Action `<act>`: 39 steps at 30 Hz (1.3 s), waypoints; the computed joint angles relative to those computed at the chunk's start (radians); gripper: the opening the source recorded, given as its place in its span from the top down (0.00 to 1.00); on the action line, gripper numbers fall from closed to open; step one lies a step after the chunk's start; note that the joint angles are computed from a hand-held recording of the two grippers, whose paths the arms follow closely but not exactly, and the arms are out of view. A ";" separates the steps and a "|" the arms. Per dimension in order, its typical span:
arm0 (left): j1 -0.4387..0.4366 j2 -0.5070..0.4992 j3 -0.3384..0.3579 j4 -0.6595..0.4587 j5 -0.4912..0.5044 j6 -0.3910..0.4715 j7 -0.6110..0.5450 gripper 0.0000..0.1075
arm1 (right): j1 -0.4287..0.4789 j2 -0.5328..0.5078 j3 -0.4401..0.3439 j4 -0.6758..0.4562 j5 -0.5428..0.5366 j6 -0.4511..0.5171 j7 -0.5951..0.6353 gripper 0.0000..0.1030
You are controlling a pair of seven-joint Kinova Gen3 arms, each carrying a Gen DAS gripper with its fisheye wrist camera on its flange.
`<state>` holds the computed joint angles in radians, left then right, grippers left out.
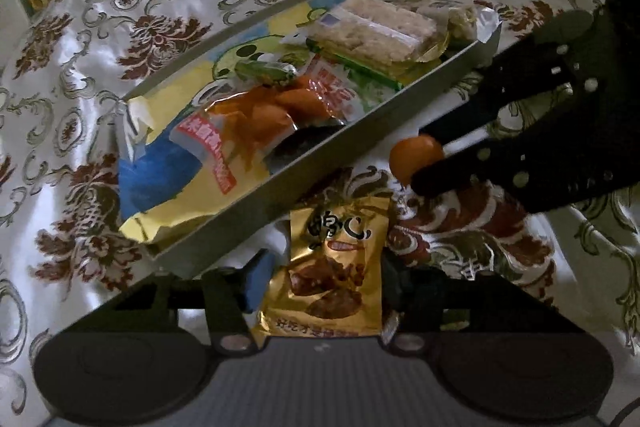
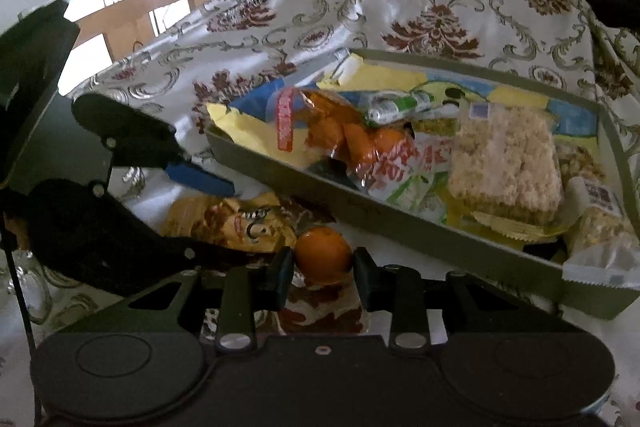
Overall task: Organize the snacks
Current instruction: 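Lift and carry the orange ball and gold packet with both tools over the tray, then open both tools to drop the orange ball and gold packet into the tray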
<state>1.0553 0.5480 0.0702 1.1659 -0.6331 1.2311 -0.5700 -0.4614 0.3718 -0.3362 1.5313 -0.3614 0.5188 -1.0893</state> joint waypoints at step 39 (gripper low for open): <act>0.076 0.190 -0.159 -0.339 -0.194 0.295 0.367 0.45 | -0.044 0.027 0.040 0.014 0.132 -0.245 -0.175 0.66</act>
